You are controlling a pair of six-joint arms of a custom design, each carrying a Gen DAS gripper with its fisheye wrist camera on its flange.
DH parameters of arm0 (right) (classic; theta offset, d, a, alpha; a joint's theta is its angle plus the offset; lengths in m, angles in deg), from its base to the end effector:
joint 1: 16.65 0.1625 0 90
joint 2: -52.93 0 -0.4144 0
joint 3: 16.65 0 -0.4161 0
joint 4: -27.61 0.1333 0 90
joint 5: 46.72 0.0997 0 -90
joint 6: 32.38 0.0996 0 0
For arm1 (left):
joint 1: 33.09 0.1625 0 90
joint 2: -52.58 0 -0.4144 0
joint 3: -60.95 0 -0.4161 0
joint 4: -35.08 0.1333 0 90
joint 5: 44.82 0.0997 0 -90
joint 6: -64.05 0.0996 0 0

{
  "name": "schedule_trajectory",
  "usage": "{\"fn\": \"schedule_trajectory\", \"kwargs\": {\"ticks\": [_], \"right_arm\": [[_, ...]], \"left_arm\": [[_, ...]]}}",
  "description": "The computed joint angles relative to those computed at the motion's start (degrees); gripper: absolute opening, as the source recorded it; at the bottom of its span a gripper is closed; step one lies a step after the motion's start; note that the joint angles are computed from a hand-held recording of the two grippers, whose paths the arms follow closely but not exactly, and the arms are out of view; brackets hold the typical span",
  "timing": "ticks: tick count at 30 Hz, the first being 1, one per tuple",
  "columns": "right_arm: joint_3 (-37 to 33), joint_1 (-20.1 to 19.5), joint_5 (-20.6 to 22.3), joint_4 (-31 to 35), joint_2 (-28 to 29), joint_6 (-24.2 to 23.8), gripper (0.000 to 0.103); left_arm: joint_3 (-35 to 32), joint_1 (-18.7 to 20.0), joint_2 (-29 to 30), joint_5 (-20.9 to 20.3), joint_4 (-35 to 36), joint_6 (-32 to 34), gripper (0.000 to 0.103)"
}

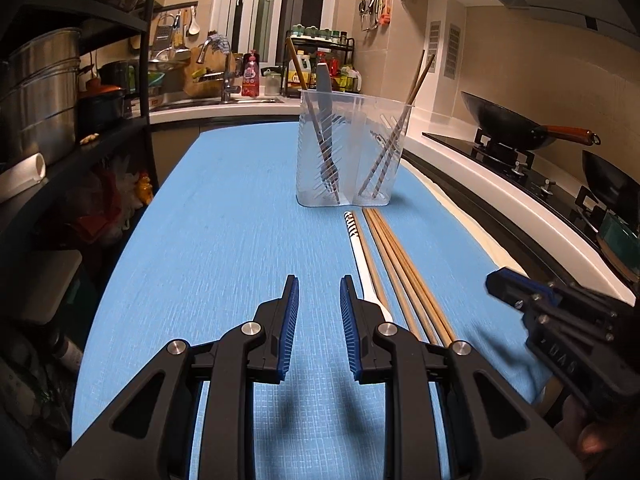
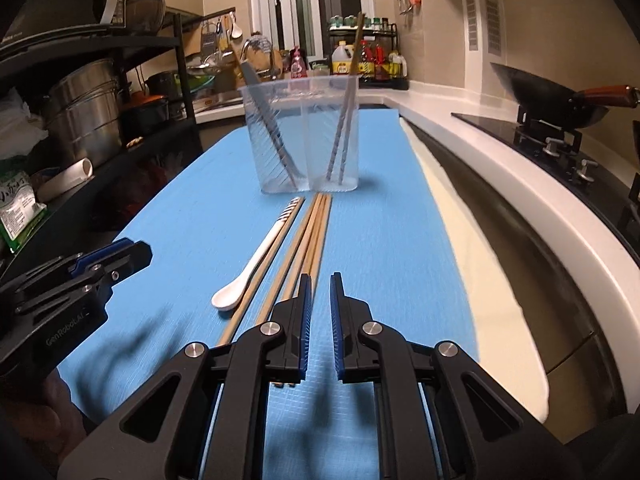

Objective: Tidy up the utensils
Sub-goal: 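Move both open tools back toward the spoon and chopsticks, then grasp the white spoon with the left tool while the right tool grasps a chopstick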

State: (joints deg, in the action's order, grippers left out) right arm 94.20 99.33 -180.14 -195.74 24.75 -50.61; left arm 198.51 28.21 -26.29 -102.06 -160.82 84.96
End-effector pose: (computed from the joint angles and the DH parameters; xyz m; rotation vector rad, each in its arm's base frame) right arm 0.2937 -0.4548 -0.0232 0.4479 -2.2158 1.1094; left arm -0.0401 -0.4631 0.2299 0.7320 2.3238 -1.1018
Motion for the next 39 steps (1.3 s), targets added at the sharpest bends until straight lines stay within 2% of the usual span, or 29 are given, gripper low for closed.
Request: {"fn": "schedule_trajectory", "kwargs": {"ticks": [4, 10, 13, 17, 19, 25, 29, 34, 39], "right_arm": [[0.1, -1.2, 1.1, 5.3, -0.6, 3.1, 0.01], [-0.3, -2.4, 0.6, 12.0, -0.8, 6.7, 0.012], [-0.5, -2.2, -0.5, 12.6, -0.4, 6.5, 0.012], [-0.3, -1.8, -1.4, 12.5, -0.3, 6.0, 0.012], [0.1, -1.8, -1.8, 12.8, -0.7, 6.5, 0.006], [1.5, -1.7, -3.7, 13.3, -1.9, 8.6, 0.005], [2.1, -1.6, -4.4, 13.0, -2.3, 8.8, 0.005], [2.4, -1.8, -4.8, 13.0, -2.4, 9.4, 0.005], [2.1, -1.7, -5.1, 12.9, -2.1, 9.2, 0.005]], "left_arm": [[0.3, 0.1, -0.2, -0.5, 0.2, 0.4, 0.022], [-0.2, 1.0, -0.6, -1.6, 1.8, -0.4, 0.022], [-0.7, 1.7, -0.2, -2.1, 2.9, -1.0, 0.022], [-1.8, 3.2, 0.2, -4.8, 6.1, -3.4, 0.022], [-2.5, 3.7, 0.9, -5.8, 7.2, -4.8, 0.022], [-4.5, 4.1, 3.6, -7.0, 9.6, -8.1, 0.022], [-5.8, 3.6, 5.5, -6.7, 10.5, -10.3, 0.022], [-7.1, 2.4, 7.4, -1.7, 14.6, -14.1, 0.023], [-5.8, 0.7, 8.0, 1.1, 13.0, -11.8, 0.022]]}}
